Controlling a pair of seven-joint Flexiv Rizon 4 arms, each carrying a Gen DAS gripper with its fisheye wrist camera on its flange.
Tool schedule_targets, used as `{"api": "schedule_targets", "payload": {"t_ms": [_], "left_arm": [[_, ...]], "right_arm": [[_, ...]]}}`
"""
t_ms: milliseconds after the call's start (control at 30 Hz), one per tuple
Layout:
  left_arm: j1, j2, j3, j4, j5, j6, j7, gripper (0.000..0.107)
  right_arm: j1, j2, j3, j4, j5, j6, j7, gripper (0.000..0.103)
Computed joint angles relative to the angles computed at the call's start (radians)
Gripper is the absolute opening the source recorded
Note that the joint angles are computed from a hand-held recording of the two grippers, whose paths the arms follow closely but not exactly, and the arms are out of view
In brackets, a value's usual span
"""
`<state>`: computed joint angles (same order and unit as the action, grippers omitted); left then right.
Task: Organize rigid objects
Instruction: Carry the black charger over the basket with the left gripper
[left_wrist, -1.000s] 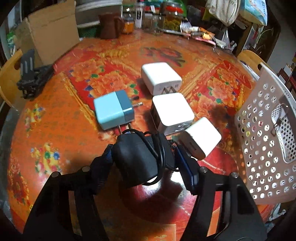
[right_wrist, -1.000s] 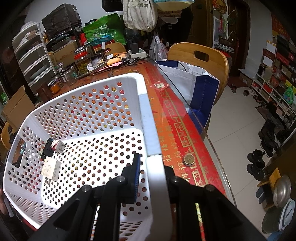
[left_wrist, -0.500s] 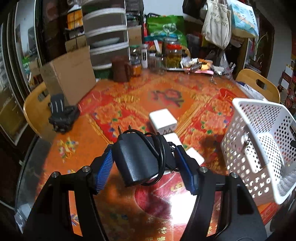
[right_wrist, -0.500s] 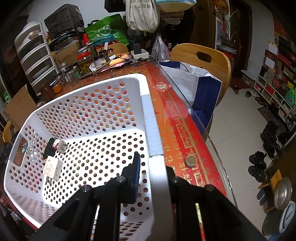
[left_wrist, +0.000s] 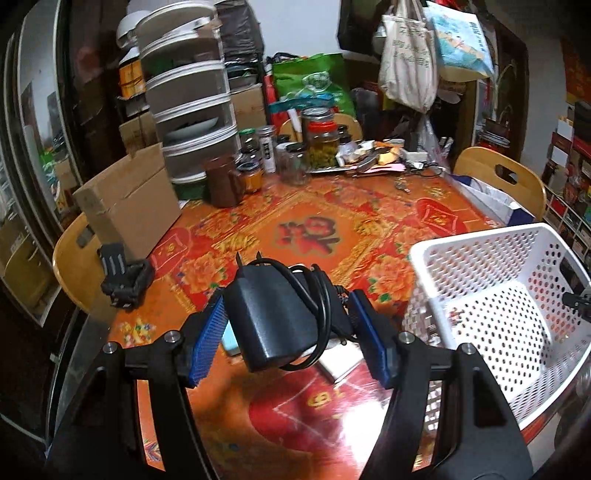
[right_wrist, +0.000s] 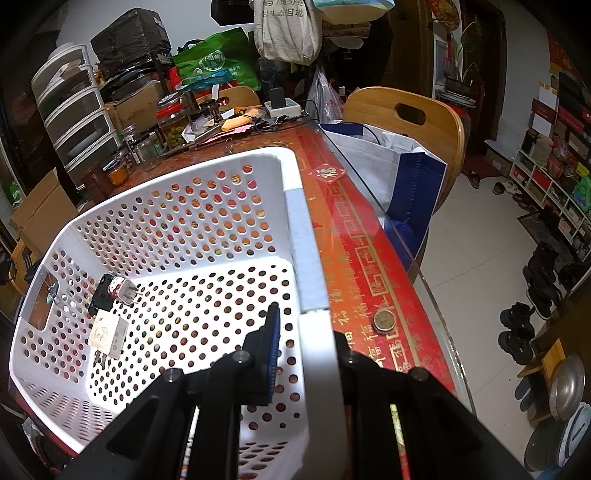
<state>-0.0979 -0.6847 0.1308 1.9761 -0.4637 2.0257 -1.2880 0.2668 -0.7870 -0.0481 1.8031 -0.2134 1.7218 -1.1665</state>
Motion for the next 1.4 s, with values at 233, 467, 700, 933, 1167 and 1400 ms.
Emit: {"api": "schedule_targets", "payload": {"t_ms": [233, 467, 700, 933, 1167, 1400], "left_arm": [[-0.159, -0.023, 0.100, -0.078, -0.113, -0.063, 0.075, 0.063], [-0.326, -0.080, 0.250, -0.166, -0.217, -0.166, 0.111, 0.063], [-0.474, -0.172, 0.442, -0.275, -0.204, -0.326, 0.031, 0.043], [-0.472, -0.197, 0.455, -0.341, -0.113, -0.408, -0.024, 0.031], [-0.469, -0.213, 0.462, -0.370, -0.015, -0.417, -0.078, 0.028], [-0.481, -0.247, 0.491, -0.427, 0.077, -0.459, -0.143, 0.027]], "right_arm": [[-0.024, -0.003, 0.027, -0.001, -0.002, 0.011, -0.011, 0.015], [-0.027, -0.004, 0.032, -0.001, -0.001, 0.017, -0.017, 0.015], [-0.048, -0.011, 0.054, -0.009, -0.002, 0.024, -0.021, 0.015], [-0.057, -0.014, 0.064, -0.011, -0.004, 0.027, -0.026, 0.015], [-0.065, -0.017, 0.075, -0.015, -0.005, 0.029, -0.027, 0.015], [-0.065, -0.017, 0.074, -0.016, -0.006, 0.027, -0.026, 0.015]]}}
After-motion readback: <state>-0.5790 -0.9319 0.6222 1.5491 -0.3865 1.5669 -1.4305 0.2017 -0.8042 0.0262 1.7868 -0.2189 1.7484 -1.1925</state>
